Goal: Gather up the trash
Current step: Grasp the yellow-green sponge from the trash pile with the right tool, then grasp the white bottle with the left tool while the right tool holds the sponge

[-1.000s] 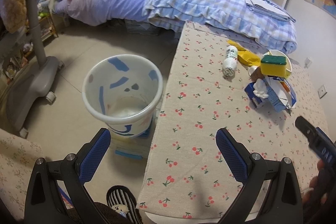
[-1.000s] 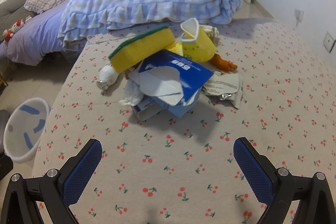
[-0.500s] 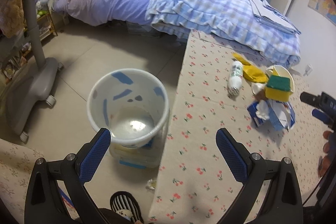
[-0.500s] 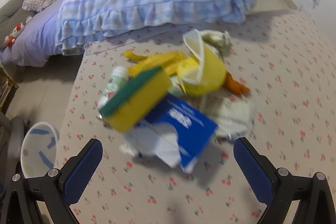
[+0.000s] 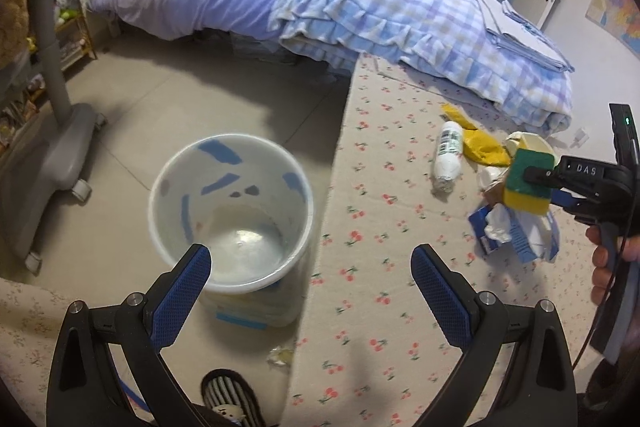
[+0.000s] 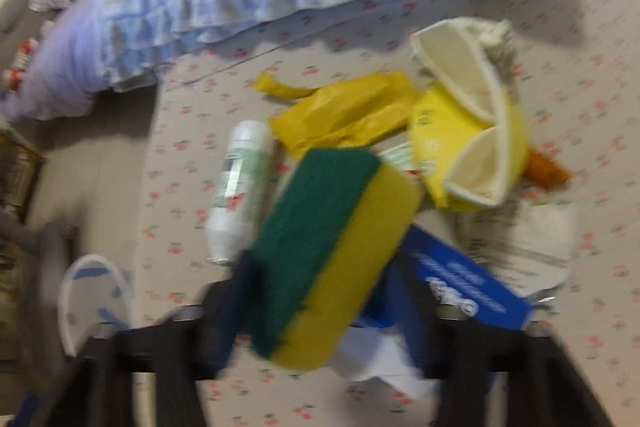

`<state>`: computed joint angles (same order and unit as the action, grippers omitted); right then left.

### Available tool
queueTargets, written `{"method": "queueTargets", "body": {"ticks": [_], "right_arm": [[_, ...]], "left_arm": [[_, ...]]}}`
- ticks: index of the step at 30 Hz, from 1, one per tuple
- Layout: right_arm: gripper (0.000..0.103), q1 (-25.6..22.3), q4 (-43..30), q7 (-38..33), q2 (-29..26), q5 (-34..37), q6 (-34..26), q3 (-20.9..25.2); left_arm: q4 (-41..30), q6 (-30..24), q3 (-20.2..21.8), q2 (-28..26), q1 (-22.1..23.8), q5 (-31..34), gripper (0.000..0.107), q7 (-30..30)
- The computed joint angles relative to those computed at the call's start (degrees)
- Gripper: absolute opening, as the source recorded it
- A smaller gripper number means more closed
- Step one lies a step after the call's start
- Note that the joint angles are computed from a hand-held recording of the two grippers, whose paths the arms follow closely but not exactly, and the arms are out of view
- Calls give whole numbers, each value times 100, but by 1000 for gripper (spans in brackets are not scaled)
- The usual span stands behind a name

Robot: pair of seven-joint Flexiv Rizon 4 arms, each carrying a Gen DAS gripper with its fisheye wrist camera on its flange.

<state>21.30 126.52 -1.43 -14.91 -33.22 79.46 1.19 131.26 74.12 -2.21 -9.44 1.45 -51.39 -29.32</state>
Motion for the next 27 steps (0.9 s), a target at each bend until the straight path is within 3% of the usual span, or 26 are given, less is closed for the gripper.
{"method": "queueTargets", "body": {"ticks": [2, 5, 8, 12, 14, 15, 17, 18, 21, 25, 27], "right_arm": [[35, 102, 104, 188, 110, -374, 132, -177], [33, 70, 297, 333, 348, -731, 381, -215], [33, 57, 679, 1353, 782, -2093, 830, -656], [33, -443, 939, 2577, 1275, -3787, 966, -781], [33, -723, 1112, 2889, 1508, -4169, 803, -697], [33, -828, 1223, 2904, 1593, -4037, 738, -642], [33, -1257, 1301, 3462, 1613, -4535, 1143, -661], [33, -1369, 1323, 3502, 1613, -4584, 1196, -650], [33, -1391, 1509, 2537, 1796, -3521, 752, -392], [33, -1533, 1719, 1721, 1889, -2586, 585, -166], [33, -1724, 1833, 1615, 1931, -2462, 659, -89]], "left_arm": [[-66, -157, -11, -26, -13, 52, 101, -106], [-138, -244, -101, -78, -85, -10, 101, -118], [-235, -345, -167, -163, -190, 87, 97, -200], [-496, -480, -326, -423, -329, 256, 89, -295], [-667, -422, -437, -623, -393, 319, 81, -317], [-714, -365, -544, -696, -393, 200, 76, -255], [-831, -344, -727, -850, -381, -48, 70, -176], [-940, -431, -793, -961, -378, -126, 68, -201], [-1230, -526, -950, -1249, -413, -308, 64, -236], [-1561, -215, -1082, -1695, -539, -232, 61, -345], [-1731, -74, -1161, -1932, -556, -70, 60, -460]]}}
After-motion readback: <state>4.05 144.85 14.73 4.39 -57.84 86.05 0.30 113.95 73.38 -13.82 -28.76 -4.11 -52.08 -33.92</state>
